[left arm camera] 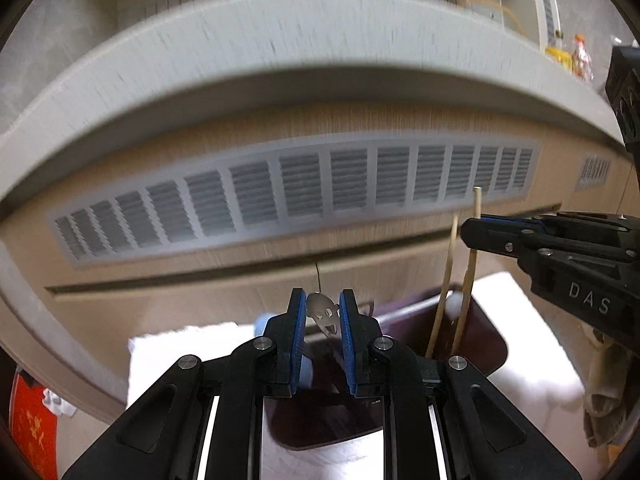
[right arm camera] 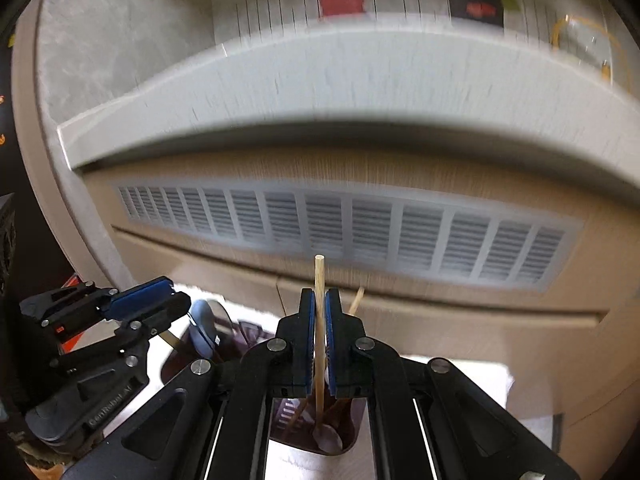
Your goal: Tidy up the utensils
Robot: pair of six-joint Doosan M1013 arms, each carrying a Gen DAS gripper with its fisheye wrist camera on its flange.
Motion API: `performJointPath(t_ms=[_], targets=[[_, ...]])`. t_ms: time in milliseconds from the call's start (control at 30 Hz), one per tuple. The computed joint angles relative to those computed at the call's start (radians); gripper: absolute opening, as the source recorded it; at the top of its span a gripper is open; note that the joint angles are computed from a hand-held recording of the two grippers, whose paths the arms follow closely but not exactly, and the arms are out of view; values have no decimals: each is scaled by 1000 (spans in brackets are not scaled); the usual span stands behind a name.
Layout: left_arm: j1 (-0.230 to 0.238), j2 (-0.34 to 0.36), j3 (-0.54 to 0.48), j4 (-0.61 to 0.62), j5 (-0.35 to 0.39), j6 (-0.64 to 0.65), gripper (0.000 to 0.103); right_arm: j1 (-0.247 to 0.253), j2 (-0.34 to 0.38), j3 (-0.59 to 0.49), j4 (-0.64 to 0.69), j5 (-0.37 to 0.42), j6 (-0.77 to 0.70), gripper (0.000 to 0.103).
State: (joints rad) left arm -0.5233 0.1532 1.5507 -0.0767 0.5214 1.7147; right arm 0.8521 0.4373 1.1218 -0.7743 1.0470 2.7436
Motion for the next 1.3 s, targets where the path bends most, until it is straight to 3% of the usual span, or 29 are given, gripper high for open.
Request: performJointPath(t_ms=[367,433,500,533,567,733,833,933,1033,1100,1300], targets=[[-7,49,-11,2,44,-37,19,-18,1,53,56,-54,1,7],[3,46,-6,-36,42,-31,26,-20,0,60,65,-57,-5,9],[12,34,7,-63,36,-31,36,-10,-3,68,36,-37,13,21],[12,22,21,-61,29,-41,39,-5,-2,67,23,-29,22,32],[11,10,34,-45,18,-62,48,2,-5,71,5,-19,38,40],[8,-74,119,-51,-39,-108,66,50,-30,103,-74,16,119,48],[4,-142,198,-44,-114,-158,80,90,-45,123,-123,50,177,56],[-16,-216,286,89,-200,-312,92,135,-49,135,-181,99,222,71],[-44,-282,363,360,-237,-575,97,193,-50,151,-246,175,273,85],[-64,-318,401,522,-216,-725,103,225,-50,162,-273,205,292,87],[-122,-424,507,749,-126,-986,103,308,-43,185,-296,317,353,92]])
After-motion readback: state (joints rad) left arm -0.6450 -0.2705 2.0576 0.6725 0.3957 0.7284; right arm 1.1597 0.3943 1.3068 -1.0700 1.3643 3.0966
